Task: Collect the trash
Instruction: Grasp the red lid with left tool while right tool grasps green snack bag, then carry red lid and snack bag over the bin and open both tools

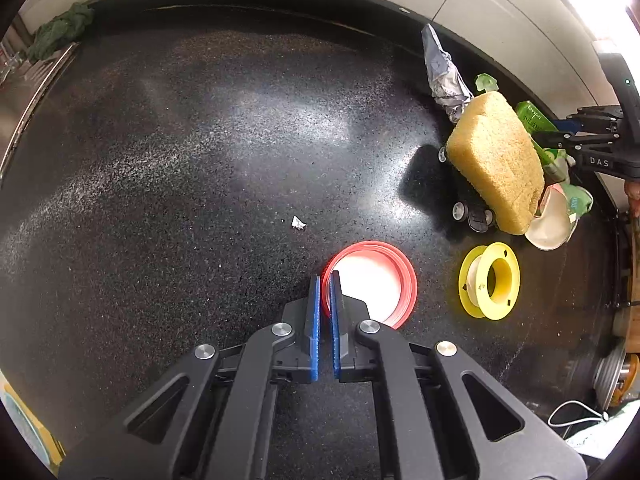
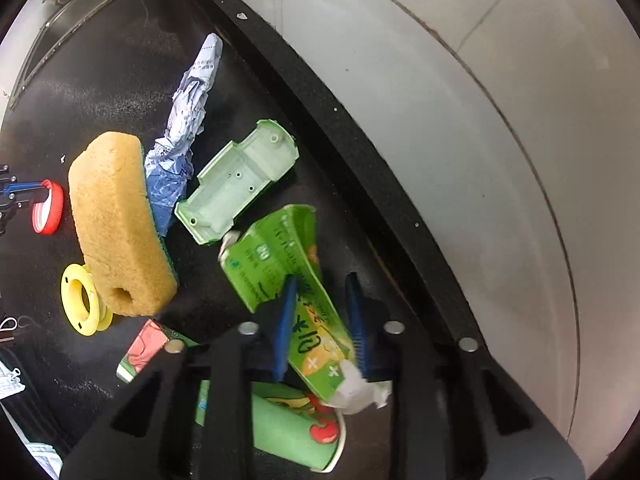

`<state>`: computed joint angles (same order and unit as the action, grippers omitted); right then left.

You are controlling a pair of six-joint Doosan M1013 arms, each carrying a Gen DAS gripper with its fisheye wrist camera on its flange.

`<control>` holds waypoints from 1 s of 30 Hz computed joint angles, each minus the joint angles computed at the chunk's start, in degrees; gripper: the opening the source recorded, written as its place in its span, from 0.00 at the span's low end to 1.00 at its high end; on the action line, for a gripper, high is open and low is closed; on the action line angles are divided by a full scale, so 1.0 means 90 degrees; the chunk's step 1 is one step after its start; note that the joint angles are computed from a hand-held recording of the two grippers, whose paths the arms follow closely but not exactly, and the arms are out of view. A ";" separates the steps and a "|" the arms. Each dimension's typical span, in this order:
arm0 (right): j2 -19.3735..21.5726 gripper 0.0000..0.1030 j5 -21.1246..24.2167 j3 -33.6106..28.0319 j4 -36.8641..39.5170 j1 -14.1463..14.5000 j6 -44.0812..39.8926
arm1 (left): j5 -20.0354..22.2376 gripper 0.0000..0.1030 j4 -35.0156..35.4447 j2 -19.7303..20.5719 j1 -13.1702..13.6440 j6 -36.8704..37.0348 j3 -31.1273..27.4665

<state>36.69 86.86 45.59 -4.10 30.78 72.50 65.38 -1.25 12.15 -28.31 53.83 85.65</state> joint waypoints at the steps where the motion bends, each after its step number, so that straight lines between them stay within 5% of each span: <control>1: -0.0030 0.10 -0.0053 0.0025 -0.0082 0.0026 0.0042 | -0.0025 0.03 0.0060 -0.0051 -0.0031 -0.0081 0.0040; 15: -0.0972 0.10 -0.1407 0.0344 0.0400 0.0357 0.0571 | 0.0218 0.03 0.1443 -0.1182 -0.0486 -0.2004 0.0562; 22: -0.0806 0.10 -0.1277 0.0092 0.1492 0.1034 0.0177 | 0.0954 0.03 0.2184 -0.1958 -0.0887 -0.3641 0.1145; 30: -0.0226 0.10 -0.0366 -0.0562 0.2506 0.2004 -0.0348 | 0.2251 0.03 0.2453 -0.3065 -0.1650 -0.5964 0.2067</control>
